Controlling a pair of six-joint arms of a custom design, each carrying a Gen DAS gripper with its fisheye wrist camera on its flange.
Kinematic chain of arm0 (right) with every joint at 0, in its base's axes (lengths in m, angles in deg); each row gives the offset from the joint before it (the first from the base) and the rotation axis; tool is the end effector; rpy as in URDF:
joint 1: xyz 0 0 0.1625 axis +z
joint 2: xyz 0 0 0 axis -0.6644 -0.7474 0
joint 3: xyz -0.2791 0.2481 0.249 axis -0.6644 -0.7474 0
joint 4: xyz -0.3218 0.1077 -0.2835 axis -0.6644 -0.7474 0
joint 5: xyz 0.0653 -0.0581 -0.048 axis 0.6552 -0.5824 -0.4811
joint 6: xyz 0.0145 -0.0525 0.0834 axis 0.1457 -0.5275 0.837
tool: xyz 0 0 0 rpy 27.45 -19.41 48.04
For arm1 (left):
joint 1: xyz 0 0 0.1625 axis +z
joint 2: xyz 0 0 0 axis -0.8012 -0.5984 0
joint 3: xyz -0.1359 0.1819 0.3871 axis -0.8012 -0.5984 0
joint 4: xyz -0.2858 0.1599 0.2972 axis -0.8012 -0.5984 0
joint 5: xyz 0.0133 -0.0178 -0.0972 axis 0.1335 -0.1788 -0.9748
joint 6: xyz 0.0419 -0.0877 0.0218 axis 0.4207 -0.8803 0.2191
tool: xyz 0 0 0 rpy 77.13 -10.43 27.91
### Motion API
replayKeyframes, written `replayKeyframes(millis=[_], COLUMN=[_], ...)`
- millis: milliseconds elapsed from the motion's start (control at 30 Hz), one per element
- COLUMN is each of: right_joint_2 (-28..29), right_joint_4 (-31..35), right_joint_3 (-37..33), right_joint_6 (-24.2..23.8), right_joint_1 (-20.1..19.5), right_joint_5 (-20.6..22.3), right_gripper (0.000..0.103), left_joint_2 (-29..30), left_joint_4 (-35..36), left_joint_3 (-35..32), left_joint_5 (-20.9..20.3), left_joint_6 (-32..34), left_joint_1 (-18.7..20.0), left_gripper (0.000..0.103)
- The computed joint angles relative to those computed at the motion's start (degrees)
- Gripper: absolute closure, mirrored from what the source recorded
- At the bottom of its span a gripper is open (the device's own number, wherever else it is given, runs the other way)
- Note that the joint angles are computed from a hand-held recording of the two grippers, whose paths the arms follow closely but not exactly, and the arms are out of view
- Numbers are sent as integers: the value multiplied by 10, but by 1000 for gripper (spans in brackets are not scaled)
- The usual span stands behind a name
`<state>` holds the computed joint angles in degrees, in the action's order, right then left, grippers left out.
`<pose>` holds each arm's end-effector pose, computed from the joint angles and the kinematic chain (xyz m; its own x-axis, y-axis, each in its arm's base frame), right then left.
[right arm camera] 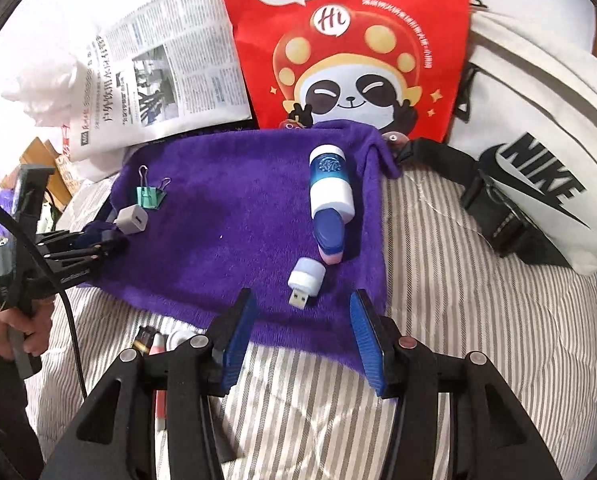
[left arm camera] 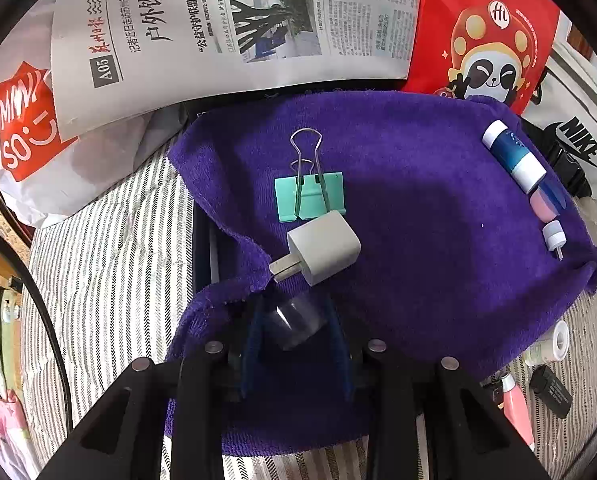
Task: Organize rigid objects
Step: 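Move the left tool to the black-and-gold Grand Reserve box and close on it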
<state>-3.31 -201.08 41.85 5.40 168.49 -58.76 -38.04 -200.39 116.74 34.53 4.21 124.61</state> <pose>0.3767 -0.3903 -0.0372 -0.8020 -0.1408 0.5805 -0.4022 0.8458 -0.3504 0.0635 -0.4512 0.3382 -0.6556 0.1992 -0.7283 0.4541 0.8747 -0.1696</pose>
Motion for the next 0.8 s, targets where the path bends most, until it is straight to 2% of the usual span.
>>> replayKeyframes(millis=[300, 433, 600, 800], right_joint_2=[-23, -33, -44, -53], right_joint_4=[-27, -34, -52, -55], right_joint_3=[45, 62, 85, 106], right_joint_6=[30, 45, 67, 96], right_joint_1=[19, 28, 38, 49], right_joint_5=[-5, -9, -3, 2], right_gripper=[54, 54, 53, 53], left_joint_2=[-39, -76, -145, -230], left_joint_4=[73, 125, 179, 281], left_joint_3=[14, 18, 46, 72], left_joint_5=[19, 7, 39, 24], left_joint_6=[-49, -100, -133, -198], left_joint_1=[-20, -34, -89, -159], left_gripper=[63, 63, 62, 56])
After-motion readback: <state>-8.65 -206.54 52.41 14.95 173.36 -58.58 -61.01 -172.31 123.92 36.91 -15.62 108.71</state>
